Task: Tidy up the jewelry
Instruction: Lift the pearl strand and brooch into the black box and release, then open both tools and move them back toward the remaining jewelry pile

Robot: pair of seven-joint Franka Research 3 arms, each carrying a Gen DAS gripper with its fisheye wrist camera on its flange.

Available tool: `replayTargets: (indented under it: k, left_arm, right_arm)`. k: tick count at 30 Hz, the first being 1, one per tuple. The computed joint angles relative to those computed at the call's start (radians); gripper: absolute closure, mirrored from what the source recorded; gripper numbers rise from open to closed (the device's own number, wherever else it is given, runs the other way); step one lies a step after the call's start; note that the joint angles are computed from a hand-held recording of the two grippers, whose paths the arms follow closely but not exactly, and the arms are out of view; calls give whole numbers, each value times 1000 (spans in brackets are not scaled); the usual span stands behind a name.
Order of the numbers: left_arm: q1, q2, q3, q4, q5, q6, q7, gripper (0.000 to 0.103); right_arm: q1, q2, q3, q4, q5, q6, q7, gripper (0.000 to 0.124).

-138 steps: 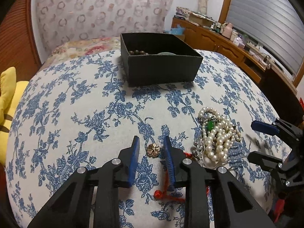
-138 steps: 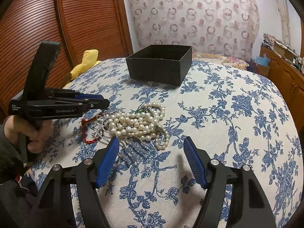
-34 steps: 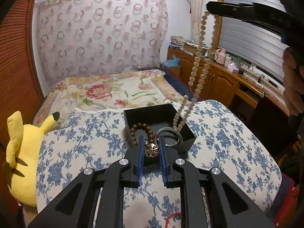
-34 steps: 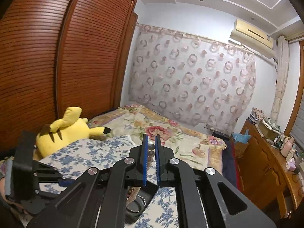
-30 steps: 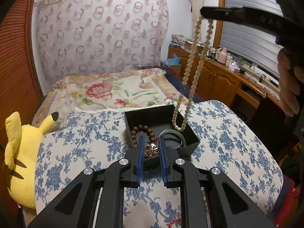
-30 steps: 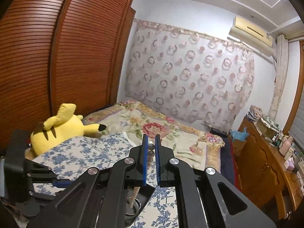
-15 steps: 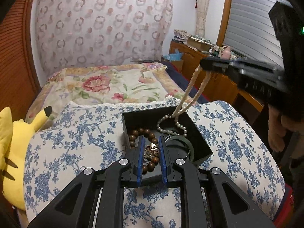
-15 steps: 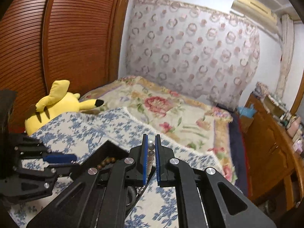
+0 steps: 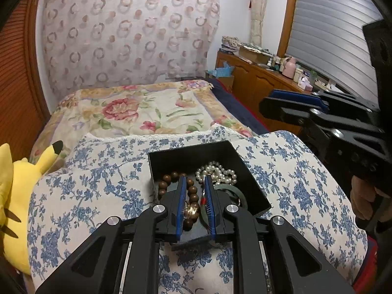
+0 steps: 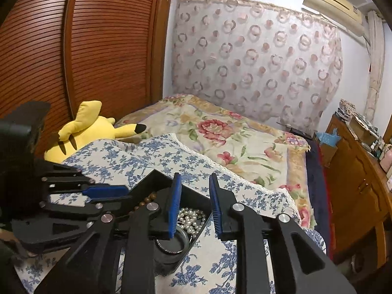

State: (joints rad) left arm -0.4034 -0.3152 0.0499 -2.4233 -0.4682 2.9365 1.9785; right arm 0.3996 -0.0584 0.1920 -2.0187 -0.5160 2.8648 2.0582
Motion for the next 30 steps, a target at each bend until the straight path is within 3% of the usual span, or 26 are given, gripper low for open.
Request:
replayTargets:
  k: [5, 9, 12, 14, 19, 22, 25, 30]
  left_arm:
    - [14, -2, -11, 0, 14, -3, -17, 87]
    - [13, -35, -6, -36, 27, 10, -22, 78]
    - [2, -73, 9, -78, 41, 20, -27, 66]
    - [3, -96, 12, -106, 65, 29, -43, 63]
    - [-25, -155, 50, -174, 103, 50, -72, 34]
    - [-28, -189, 62, -215, 143, 67, -96, 22]
    - [-33, -226, 76, -259, 181, 82, -125, 15]
    - [-34, -286, 103, -324, 236, 75, -169, 13]
  right_arm:
    - [-14, -36, 9, -48, -10, 24, 26, 99]
    - [-38, -75, 22, -110, 12, 55, 48, 99]
    - [-55, -105, 36, -164, 49, 86, 43, 99]
    - [-70, -127, 52, -203, 71, 101, 47, 99]
    - [-94, -184, 87, -304, 152, 151, 22, 99]
    - [-112, -210, 119, -349, 194, 172, 5, 99]
    - [-103, -241, 133, -396, 254, 185, -26, 99]
    - [-71, -280, 150, -461, 352, 192, -86, 98]
